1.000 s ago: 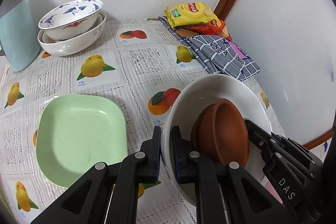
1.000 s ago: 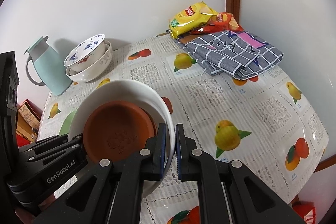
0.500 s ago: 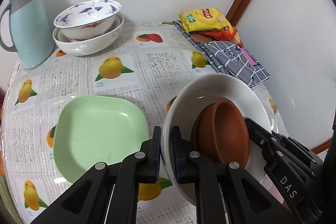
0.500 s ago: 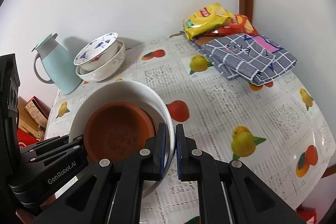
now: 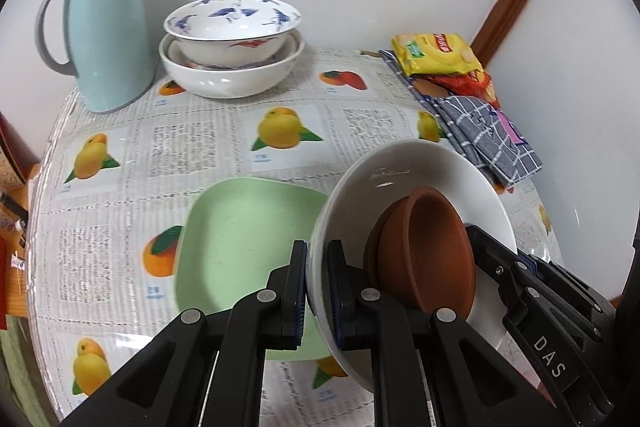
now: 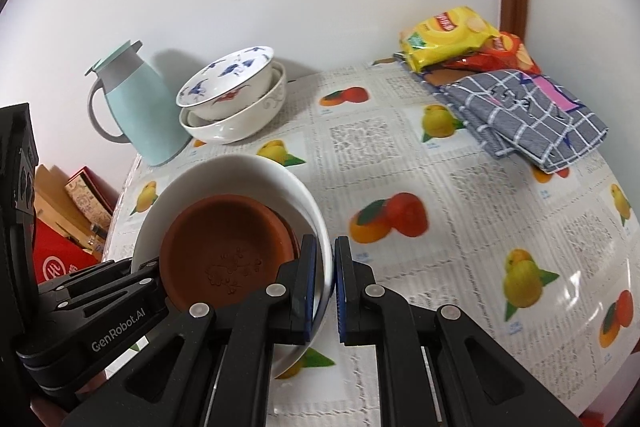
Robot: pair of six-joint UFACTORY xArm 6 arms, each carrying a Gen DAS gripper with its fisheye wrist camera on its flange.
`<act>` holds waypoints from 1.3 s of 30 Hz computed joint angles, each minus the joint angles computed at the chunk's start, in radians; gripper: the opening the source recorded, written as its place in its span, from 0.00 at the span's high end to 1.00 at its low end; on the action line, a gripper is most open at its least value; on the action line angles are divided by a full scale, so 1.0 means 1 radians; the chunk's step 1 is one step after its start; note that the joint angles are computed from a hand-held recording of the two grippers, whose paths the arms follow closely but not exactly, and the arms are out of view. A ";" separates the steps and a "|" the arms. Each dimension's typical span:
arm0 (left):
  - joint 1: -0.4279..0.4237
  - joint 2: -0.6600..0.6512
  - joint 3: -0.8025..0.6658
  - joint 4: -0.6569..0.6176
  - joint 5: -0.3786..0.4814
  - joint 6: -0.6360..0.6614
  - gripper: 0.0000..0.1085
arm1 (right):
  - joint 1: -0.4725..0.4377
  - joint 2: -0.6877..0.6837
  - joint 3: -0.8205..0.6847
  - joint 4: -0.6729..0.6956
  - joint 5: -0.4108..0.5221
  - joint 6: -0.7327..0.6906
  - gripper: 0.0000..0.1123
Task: Organize plates and bowls
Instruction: 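Lower the white bowl onto the green plate with both grippers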
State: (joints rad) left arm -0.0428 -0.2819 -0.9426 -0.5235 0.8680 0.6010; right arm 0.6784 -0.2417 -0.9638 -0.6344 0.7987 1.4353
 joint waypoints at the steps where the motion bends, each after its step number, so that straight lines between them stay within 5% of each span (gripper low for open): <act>1: 0.007 0.007 -0.005 0.000 -0.001 0.001 0.90 | -0.001 0.011 -0.008 0.002 -0.007 -0.003 0.92; 39: 0.088 0.207 -0.066 0.003 -0.046 0.033 0.90 | -0.040 0.303 -0.159 0.130 -0.153 -0.164 0.92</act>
State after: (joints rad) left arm 0.0456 -0.0745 -1.0082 -0.5201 0.8220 0.6338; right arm 0.6388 0.0611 -1.1223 -0.5046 0.6460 1.2718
